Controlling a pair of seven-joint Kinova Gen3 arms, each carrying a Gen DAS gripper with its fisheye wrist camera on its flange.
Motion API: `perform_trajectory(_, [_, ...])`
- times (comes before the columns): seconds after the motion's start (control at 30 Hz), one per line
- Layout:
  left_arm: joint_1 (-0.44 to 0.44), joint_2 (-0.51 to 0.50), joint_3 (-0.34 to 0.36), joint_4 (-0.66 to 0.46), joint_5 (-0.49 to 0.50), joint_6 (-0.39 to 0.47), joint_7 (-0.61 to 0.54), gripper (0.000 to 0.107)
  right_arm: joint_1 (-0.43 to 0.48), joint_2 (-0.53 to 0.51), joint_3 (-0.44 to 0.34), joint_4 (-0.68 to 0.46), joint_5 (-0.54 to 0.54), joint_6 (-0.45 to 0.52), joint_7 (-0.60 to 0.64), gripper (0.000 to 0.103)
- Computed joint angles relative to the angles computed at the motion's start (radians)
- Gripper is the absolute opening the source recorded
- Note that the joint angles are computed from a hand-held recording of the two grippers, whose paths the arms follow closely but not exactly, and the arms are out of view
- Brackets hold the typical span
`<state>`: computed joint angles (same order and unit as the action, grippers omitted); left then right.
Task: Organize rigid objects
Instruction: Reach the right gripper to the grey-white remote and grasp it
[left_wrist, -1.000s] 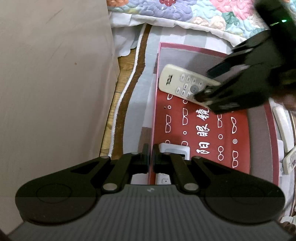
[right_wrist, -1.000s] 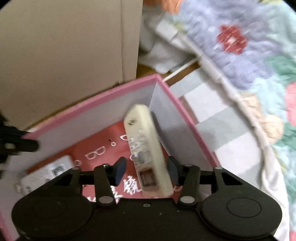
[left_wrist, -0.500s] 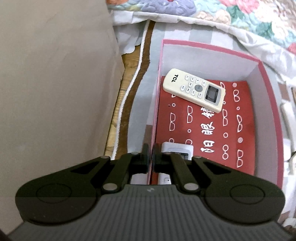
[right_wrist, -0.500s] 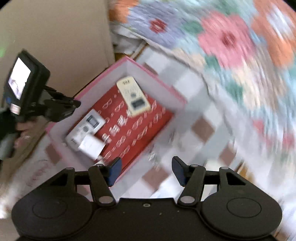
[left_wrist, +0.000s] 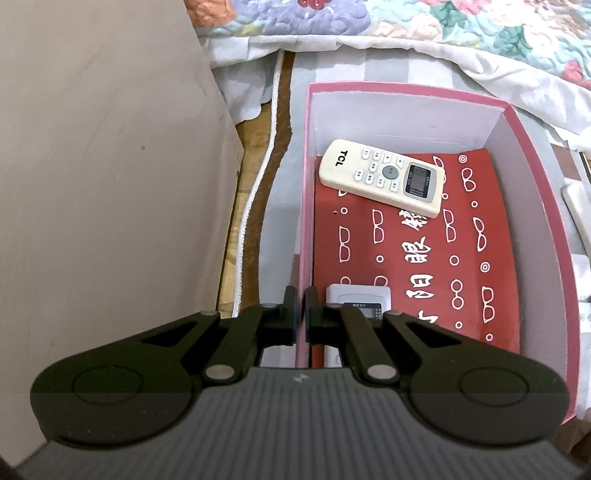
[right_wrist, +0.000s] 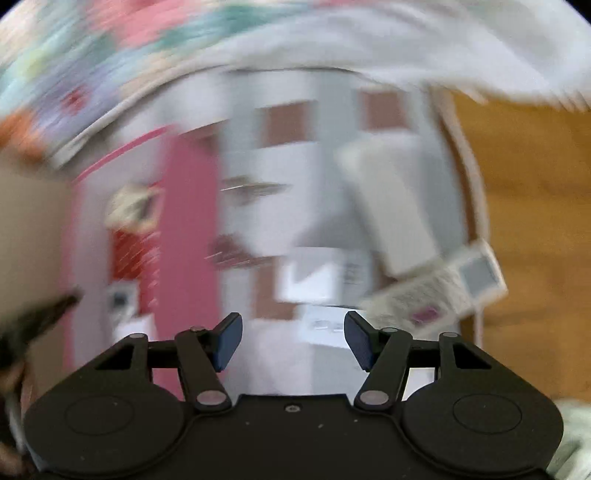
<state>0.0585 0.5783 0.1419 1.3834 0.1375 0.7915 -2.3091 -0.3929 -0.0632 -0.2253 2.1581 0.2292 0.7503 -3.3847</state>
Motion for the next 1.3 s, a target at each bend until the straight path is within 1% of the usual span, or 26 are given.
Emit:
perform_trajectory(0.07, [-0.015, -0.002, 0.010, 0.009, 0.014, -0.008, -0.016, 0.003, 0.064, 0.012, -0.043, 0.062, -0.031, -0.013, -0.081, 0.067])
perform_trajectory(0.13, [-0.023, -0.003, 0.014, 0.013, 0.025, -0.011, -0.027, 0.003, 0.149, 0.003, -0.113, 0.124, -0.061, -0.054, -0.163, 0.067])
perform_trajectory(0.2, [-0.025, -0.006, 0.015, 0.020, 0.029, -0.020, -0.034, 0.003, 0.171, 0.009, -0.135, 0.164, -0.041, -0.086, -0.244, 0.067])
perform_trajectory(0.23, [-0.026, -0.008, 0.015, 0.025, 0.031, -0.027, -0.039, 0.003, 0.154, 0.015, -0.121, 0.175, -0.026, -0.091, -0.285, 0.067])
perform_trajectory(0.27, [-0.026, -0.009, 0.016, 0.030, 0.031, -0.033, -0.044, 0.003, 0.119, 0.034, -0.088, 0.179, -0.012, -0.092, -0.325, 0.067])
perform_trajectory(0.37, [-0.025, -0.009, 0.015, 0.030, 0.033, -0.032, -0.047, 0.003, -0.015, 0.086, 0.037, 0.198, 0.052, -0.111, -0.447, 0.069])
perform_trajectory(0.4, [-0.024, -0.008, 0.013, 0.026, 0.031, -0.027, -0.048, 0.003, -0.042, 0.099, 0.055, 0.195, 0.077, -0.106, -0.486, 0.071])
perform_trajectory(0.43, [-0.024, -0.005, 0.011, 0.016, 0.032, -0.011, -0.042, 0.003, -0.052, 0.113, 0.054, 0.191, 0.103, -0.099, -0.509, 0.076])
perform_trajectory(0.47, [-0.025, -0.003, 0.010, 0.005, 0.033, 0.004, -0.040, 0.002, -0.046, 0.136, 0.038, 0.175, 0.130, -0.076, -0.515, 0.082])
perform_trajectory(0.5, [-0.027, -0.002, 0.011, -0.001, 0.034, 0.013, -0.043, 0.002, -0.054, 0.164, 0.042, 0.160, 0.144, -0.055, -0.506, 0.085])
perform_trajectory(0.53, [-0.030, 0.000, 0.012, -0.006, 0.037, 0.020, -0.044, 0.002, -0.072, 0.189, 0.053, 0.140, 0.152, -0.030, -0.485, 0.087])
perform_trajectory(0.57, [-0.032, 0.001, 0.012, -0.009, 0.039, 0.024, -0.045, 0.002, -0.089, 0.212, 0.060, 0.127, 0.168, -0.017, -0.479, 0.087])
perform_trajectory(0.63, [-0.037, -0.004, 0.015, -0.001, 0.042, 0.021, -0.060, 0.002, -0.129, 0.214, 0.076, 0.138, 0.196, -0.031, -0.509, 0.079])
perform_trajectory(0.7, [-0.041, -0.006, 0.014, -0.002, 0.045, 0.031, -0.067, 0.002, -0.175, 0.200, 0.076, 0.156, 0.233, -0.027, -0.570, 0.075])
perform_trajectory(0.73, [-0.043, -0.004, 0.013, -0.010, 0.047, 0.045, -0.067, 0.002, -0.211, 0.191, 0.090, 0.164, 0.241, -0.018, -0.577, 0.072])
perform_trajectory(0.77, [-0.044, -0.001, 0.010, -0.022, 0.048, 0.064, -0.062, 0.002, -0.227, 0.187, 0.086, 0.171, 0.251, -0.005, -0.569, 0.069])
perform_trajectory(0.83, [-0.027, 0.010, -0.007, -0.062, 0.034, 0.116, -0.031, 0.002, -0.205, 0.197, 0.048, 0.157, 0.233, 0.028, -0.503, 0.067])
perform_trajectory(0.87, [-0.018, 0.012, -0.012, -0.076, 0.025, 0.131, -0.019, 0.002, -0.181, 0.204, 0.021, 0.154, 0.227, 0.034, -0.463, 0.067])
perform_trajectory(0.9, [-0.012, 0.009, -0.013, -0.080, 0.018, 0.133, -0.017, 0.002, -0.170, 0.200, 0.013, 0.158, 0.234, 0.029, -0.422, 0.067])
perform_trajectory(0.93, [-0.011, 0.002, -0.010, -0.075, 0.015, 0.124, -0.025, 0.001, -0.170, 0.191, 0.024, 0.161, 0.225, 0.026, -0.391, 0.067])
perform_trajectory(0.97, [-0.014, -0.009, -0.004, -0.059, 0.018, 0.101, -0.039, 0.001, -0.169, 0.190, 0.052, 0.167, 0.216, 0.011, -0.370, 0.067])
perform_trajectory(1.03, [-0.018, -0.022, 0.002, -0.029, 0.025, 0.063, -0.056, 0.001, -0.157, 0.206, 0.081, 0.174, 0.229, -0.007, -0.365, 0.075])
perform_trajectory(1.1, [-0.019, -0.017, 0.001, -0.020, 0.027, 0.052, -0.059, 0.001, -0.170, 0.238, 0.090, 0.161, 0.265, 0.021, -0.349, 0.071])
perform_trajectory(1.13, [-0.026, -0.011, 0.003, -0.027, 0.033, 0.061, -0.061, 0.002, -0.180, 0.240, 0.080, 0.157, 0.276, 0.042, -0.360, 0.066])
perform_trajectory(1.23, [-0.060, 0.022, 0.016, -0.068, 0.073, 0.113, -0.065, 0.002, -0.263, 0.227, 0.058, 0.171, 0.328, 0.088, -0.465, 0.065])
perform_trajectory(1.3, [-0.072, 0.040, 0.018, -0.090, 0.091, 0.142, -0.065, 0.002, -0.316, 0.234, 0.025, 0.161, 0.360, 0.150, -0.526, 0.064])
